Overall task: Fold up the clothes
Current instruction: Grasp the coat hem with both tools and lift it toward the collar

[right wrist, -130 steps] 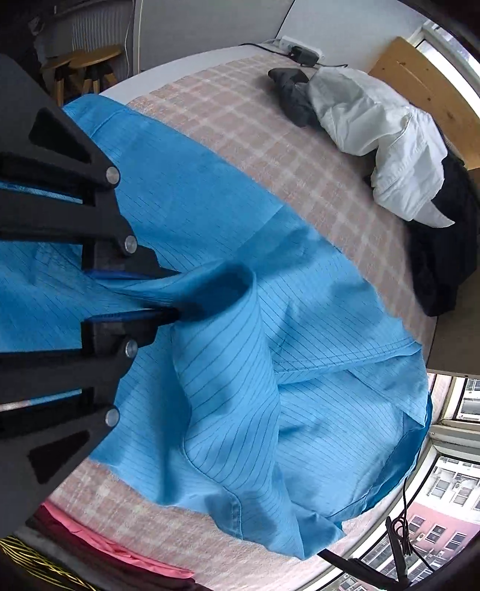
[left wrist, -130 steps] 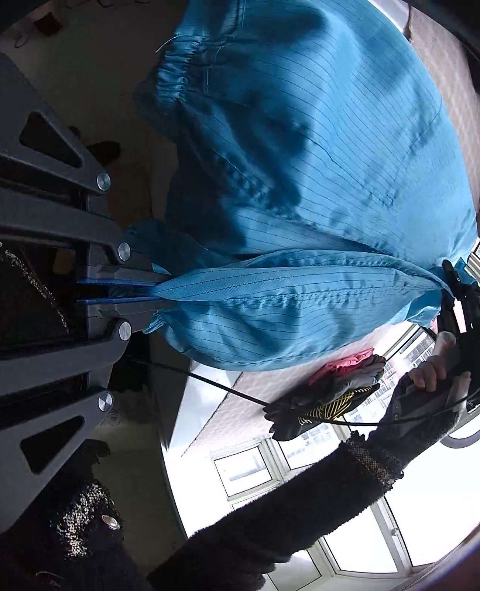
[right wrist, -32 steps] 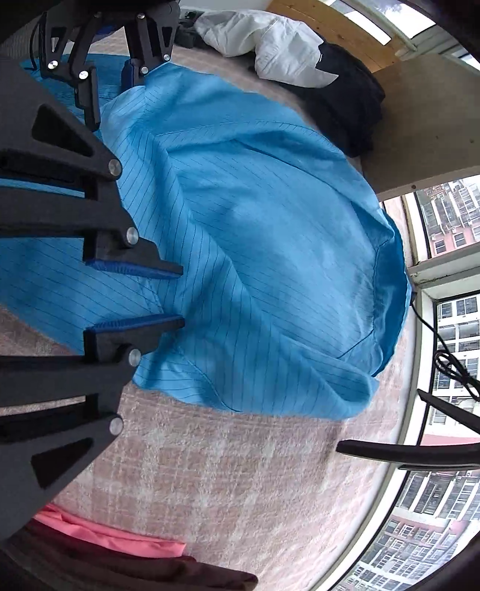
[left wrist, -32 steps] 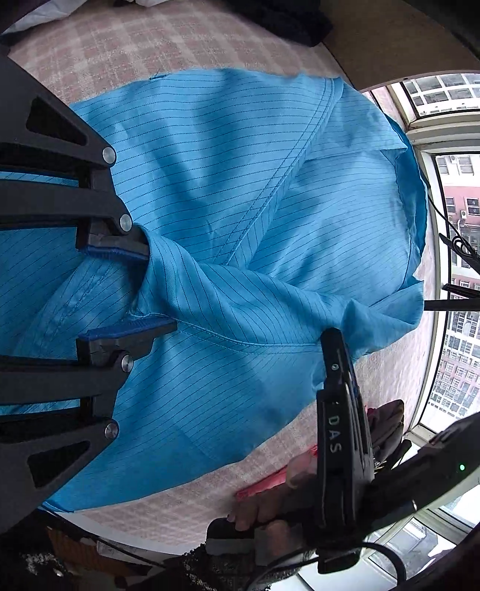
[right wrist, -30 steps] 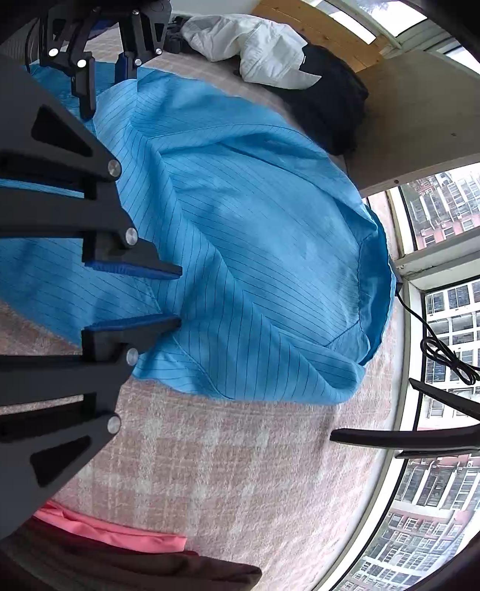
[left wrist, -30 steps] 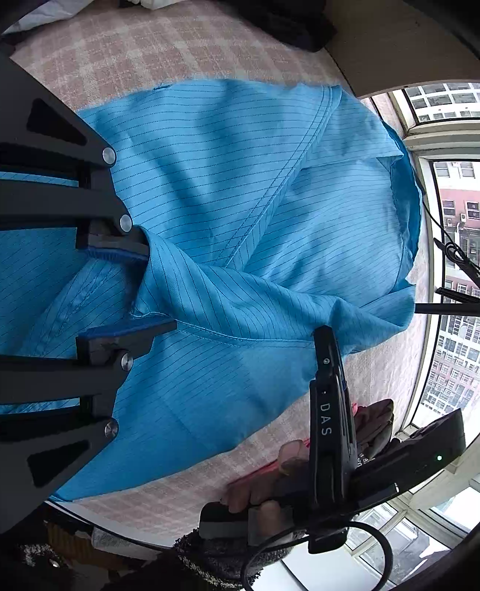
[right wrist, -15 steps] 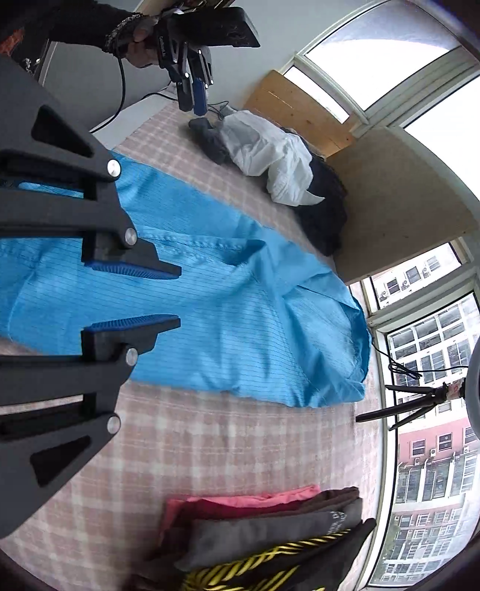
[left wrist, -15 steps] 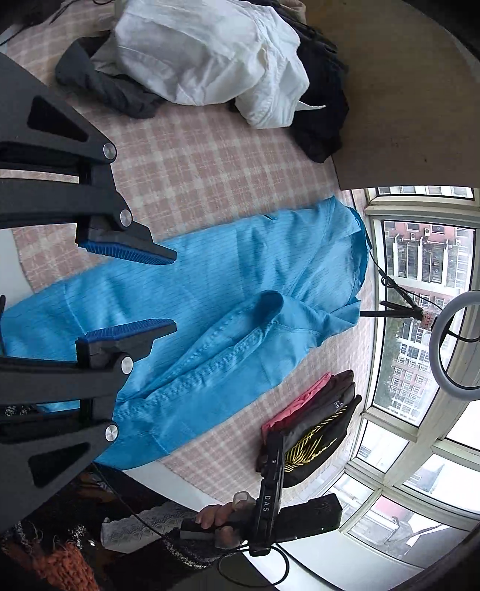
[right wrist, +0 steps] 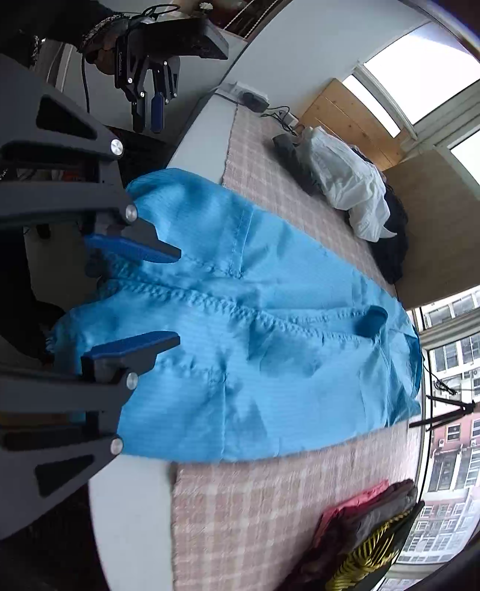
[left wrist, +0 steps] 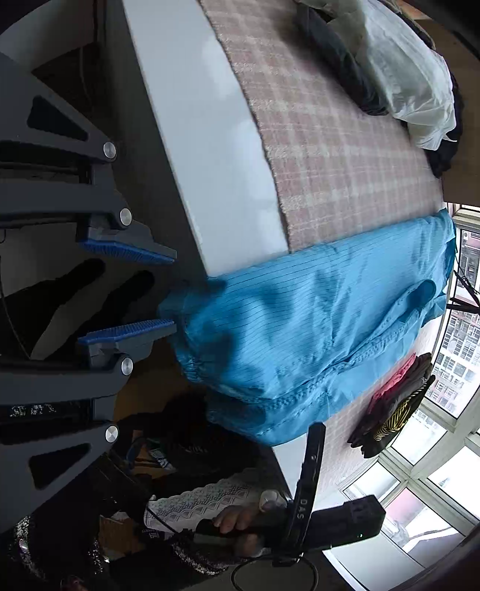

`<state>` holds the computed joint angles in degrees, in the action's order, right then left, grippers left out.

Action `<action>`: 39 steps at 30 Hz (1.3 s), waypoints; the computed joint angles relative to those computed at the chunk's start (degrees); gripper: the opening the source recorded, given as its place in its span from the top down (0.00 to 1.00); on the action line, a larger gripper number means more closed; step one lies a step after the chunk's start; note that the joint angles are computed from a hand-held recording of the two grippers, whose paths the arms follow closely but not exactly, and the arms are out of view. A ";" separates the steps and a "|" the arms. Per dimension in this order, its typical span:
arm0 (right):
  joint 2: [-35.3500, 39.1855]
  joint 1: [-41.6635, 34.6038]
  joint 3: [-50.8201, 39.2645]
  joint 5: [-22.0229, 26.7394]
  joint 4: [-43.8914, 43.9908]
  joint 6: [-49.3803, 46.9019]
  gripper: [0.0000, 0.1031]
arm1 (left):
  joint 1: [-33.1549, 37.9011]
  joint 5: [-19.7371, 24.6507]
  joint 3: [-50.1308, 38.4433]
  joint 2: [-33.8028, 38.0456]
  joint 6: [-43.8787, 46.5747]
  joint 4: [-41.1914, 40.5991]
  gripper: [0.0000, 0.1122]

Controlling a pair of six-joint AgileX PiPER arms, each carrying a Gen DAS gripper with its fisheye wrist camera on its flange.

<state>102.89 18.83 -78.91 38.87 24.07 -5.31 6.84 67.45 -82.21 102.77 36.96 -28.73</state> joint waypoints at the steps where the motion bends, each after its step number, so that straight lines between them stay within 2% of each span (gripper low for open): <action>1: -3.62 -1.36 4.88 -1.56 -0.46 1.08 0.59 | -0.24 -0.64 1.03 0.32 0.32 -0.64 0.73; 3: -7.73 -4.64 11.45 -2.43 -1.47 2.57 0.59 | -0.73 -1.86 2.62 1.14 0.87 -2.01 0.73; 5: -8.61 -6.54 15.23 -3.56 -4.74 4.86 0.56 | -1.56 -2.52 2.24 2.95 0.29 -2.29 0.70; 7: -7.22 -8.48 17.62 -5.30 -2.26 1.13 0.53 | -2.65 -3.13 1.13 4.92 -1.11 -1.93 0.68; 9: -4.17 -10.45 17.96 -6.03 4.58 -6.49 0.53 | -3.37 -3.05 -0.41 6.73 -2.08 -2.28 0.68; 12: 0.44 -12.05 16.55 -5.72 11.87 -15.43 0.53 | -4.22 -1.65 -3.46 9.15 -2.85 -3.44 0.65; 17: 6.56 -12.04 11.51 -2.53 13.50 -22.00 0.53 | -6.45 -1.16 -5.91 12.04 -4.81 -2.30 0.61; 24: 11.27 -11.59 7.20 1.58 14.34 -28.14 0.52 | -8.52 -3.88 -3.61 12.79 -4.58 -0.78 0.59; 26: 12.12 -11.45 6.80 2.24 15.21 -30.73 0.46 | -8.03 -3.94 -3.60 13.46 -4.83 -2.40 0.58; 28: 13.18 -11.10 6.32 2.74 15.92 -32.69 0.45 | -7.72 -5.04 -2.83 13.48 -4.35 -4.68 0.58; 29: 13.67 -11.03 6.15 3.05 16.95 -33.97 0.45 | -7.85 -5.67 -2.31 13.35 -4.05 -5.20 0.59; 30: 14.16 -10.95 5.98 3.38 17.96 -35.23 0.45 | -8.08 -6.29 -1.78 13.20 -3.76 -5.47 0.64; 31: 14.51 -10.91 5.88 3.74 19.11 -36.63 0.54 | -8.31 -6.92 -1.25 13.04 -3.46 -5.74 0.78; 32: 14.50 -10.91 5.83 4.31 20.24 -37.86 0.78 | -8.55 -7.54 -0.73 12.89 -3.16 -6.01 0.84; 33: 14.61 -10.80 5.19 5.34 20.03 -37.56 0.86 | -8.41 -6.90 -0.81 12.85 -2.67 -6.79 0.91; 35: 14.04 -11.27 4.52 8.18 20.67 -38.59 0.95 | -7.89 -4.72 -1.38 12.57 -1.88 -8.27 0.96; 39: 10.35 -13.35 4.44 15.06 26.71 -43.11 0.96 | -7.05 -0.62 -2.59 9.86 -2.57 -8.53 0.98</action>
